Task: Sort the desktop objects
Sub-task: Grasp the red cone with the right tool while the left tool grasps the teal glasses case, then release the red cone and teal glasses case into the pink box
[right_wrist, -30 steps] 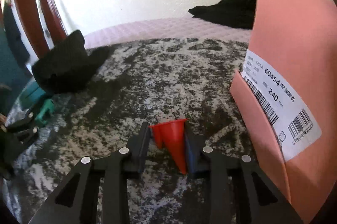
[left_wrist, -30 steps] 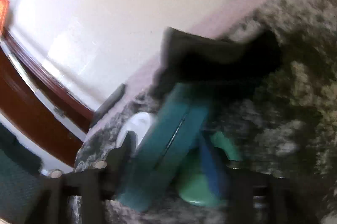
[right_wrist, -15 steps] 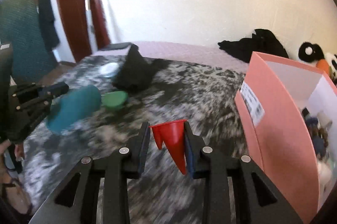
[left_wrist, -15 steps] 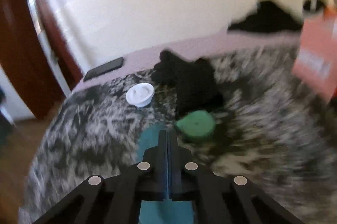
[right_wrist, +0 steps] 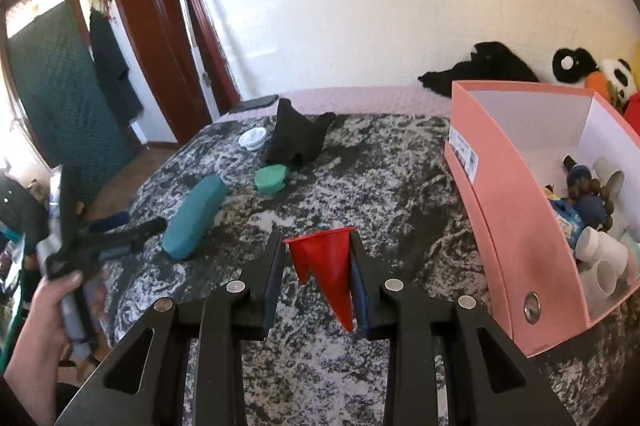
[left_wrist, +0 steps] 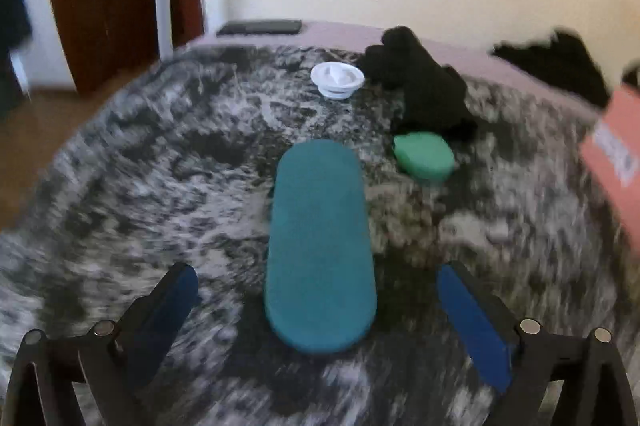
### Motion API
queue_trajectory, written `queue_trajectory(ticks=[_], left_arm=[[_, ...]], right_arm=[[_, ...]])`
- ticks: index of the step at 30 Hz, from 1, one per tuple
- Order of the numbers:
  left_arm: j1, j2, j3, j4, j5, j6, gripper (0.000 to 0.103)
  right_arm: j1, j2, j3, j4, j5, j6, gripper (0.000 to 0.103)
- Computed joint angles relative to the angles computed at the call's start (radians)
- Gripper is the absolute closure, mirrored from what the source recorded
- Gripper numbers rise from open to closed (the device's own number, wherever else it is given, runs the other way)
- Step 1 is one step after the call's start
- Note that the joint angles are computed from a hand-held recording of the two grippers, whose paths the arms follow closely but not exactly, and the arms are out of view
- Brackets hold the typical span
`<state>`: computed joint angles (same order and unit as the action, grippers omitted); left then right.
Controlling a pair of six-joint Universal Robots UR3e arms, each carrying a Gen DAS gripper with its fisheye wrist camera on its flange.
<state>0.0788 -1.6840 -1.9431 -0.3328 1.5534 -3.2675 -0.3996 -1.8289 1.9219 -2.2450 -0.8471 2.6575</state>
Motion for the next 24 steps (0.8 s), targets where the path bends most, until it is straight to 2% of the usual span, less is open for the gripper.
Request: queue_trajectory(ticks=[1, 4, 6, 8, 12, 17, 21, 24], left_arm=[[0.015, -0.034, 0.026, 0.001, -0.024, -0.023, 0.004], [-0.050, -0.208, 0.197, -0.053, 0.101, -0.032, 0.004], [-0.083, -0.310, 0.297, -0.134, 0.139, -0.013, 0.007], [-0.102, -0.363, 0.355, -0.183, 0.145, -0.012, 0.036], [-0.120, -0.288, 0.305, -0.114, 0.101, -0.083, 0.036], [-0.277, -0.116, 0.311, -0.075, 0.163, -0.098, 0.036], [-0.428, -0.052, 0.408, -0.091, 0.209, -0.098, 0.036], [-0.559, -0.106, 0.565, -0.132, 0.271, -0.107, 0.036]], right_arm=[[0.014, 0.025, -0.012, -0.012, -0.007, 0.007, 0.071], [0.055, 0.101, -0.053, -0.046, -0.029, 0.027, 0.071], [0.092, 0.159, -0.085, -0.085, -0.059, 0.056, 0.071], [0.114, 0.207, -0.113, -0.111, -0.081, 0.073, 0.071], [0.119, 0.262, -0.157, -0.127, -0.090, 0.089, 0.071], [0.065, 0.208, -0.152, -0.105, -0.032, 0.083, 0.071], [-0.044, 0.073, -0.117, -0.033, 0.060, 0.047, 0.071], [-0.168, -0.048, -0.104, 0.055, 0.143, 0.000, 0.071]])
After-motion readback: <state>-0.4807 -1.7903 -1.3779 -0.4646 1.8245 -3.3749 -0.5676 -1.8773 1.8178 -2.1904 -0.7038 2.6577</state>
